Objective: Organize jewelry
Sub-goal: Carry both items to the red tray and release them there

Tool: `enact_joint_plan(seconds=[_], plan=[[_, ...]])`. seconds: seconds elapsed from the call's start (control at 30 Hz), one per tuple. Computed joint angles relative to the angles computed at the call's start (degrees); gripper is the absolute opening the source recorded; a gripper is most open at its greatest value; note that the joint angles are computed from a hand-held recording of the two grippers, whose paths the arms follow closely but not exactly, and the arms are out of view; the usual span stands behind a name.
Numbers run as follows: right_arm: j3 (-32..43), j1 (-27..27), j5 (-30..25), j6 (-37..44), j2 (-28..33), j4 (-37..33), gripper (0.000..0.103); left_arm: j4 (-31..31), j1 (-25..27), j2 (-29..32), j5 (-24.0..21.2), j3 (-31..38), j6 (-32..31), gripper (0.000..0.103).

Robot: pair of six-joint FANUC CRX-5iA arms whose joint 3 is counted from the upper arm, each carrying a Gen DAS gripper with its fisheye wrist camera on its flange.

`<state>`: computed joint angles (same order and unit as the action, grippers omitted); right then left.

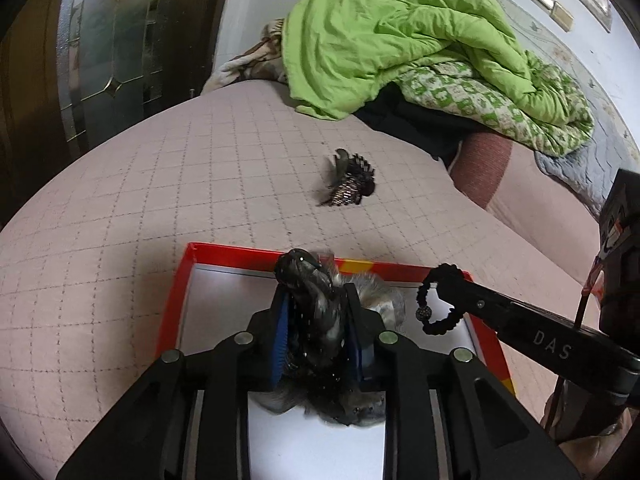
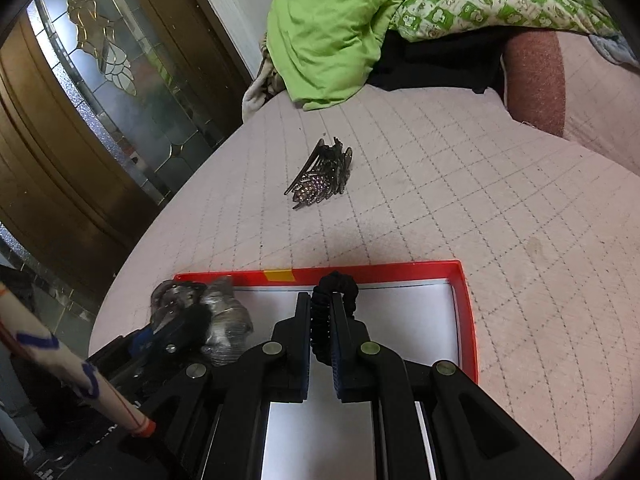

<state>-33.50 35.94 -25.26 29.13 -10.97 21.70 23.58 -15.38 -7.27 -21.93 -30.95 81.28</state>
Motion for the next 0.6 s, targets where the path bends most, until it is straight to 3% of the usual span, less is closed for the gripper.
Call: enact_joint_plan(seconds=[0.03, 0.1, 0.17, 0.3, 0.37, 0.47, 0.6], plan=[[0.4, -0.2, -0.1, 0.6, 0.5, -0.5, 0.01, -0.5, 0.2, 0.0, 0.0, 0.1, 0.6, 0.034], [0.4, -0.1, -0.5, 0.0, 0.7, 0.0, 0.011, -2.3, 0.4, -0.1, 0.2, 0.4, 3.0, 0.054], [0.3, -0.1, -1.0, -0.1, 0.4, 0.0, 0.019, -3.5, 0.6, -0.4, 0.6, 0.4, 4.6, 0.06], [-2.0, -0.4, -0.3, -5.1, -1.5, 4.5, 0.049, -4.8, 0.6, -0.8, 0.5, 0.7, 6.3, 0.064], [-3.8, -0.3, 0.1, -8.8, -3.0, 8.0, 0.051, -7.3, 0.6, -1.4, 0.3, 1.2, 8.9, 0.065], [-9.4, 0.4, 1.6, -20.0, -6.3, 17.3, 0.061, -11.5, 0.7, -2.6, 0.7, 1.5, 13.9, 0.066], [-14.4, 2.2, 2.6, -28.8, -9.4, 21.0, 0.061, -9.9, 0.9, -3.6, 1.3, 0.6, 12.3, 0.066]])
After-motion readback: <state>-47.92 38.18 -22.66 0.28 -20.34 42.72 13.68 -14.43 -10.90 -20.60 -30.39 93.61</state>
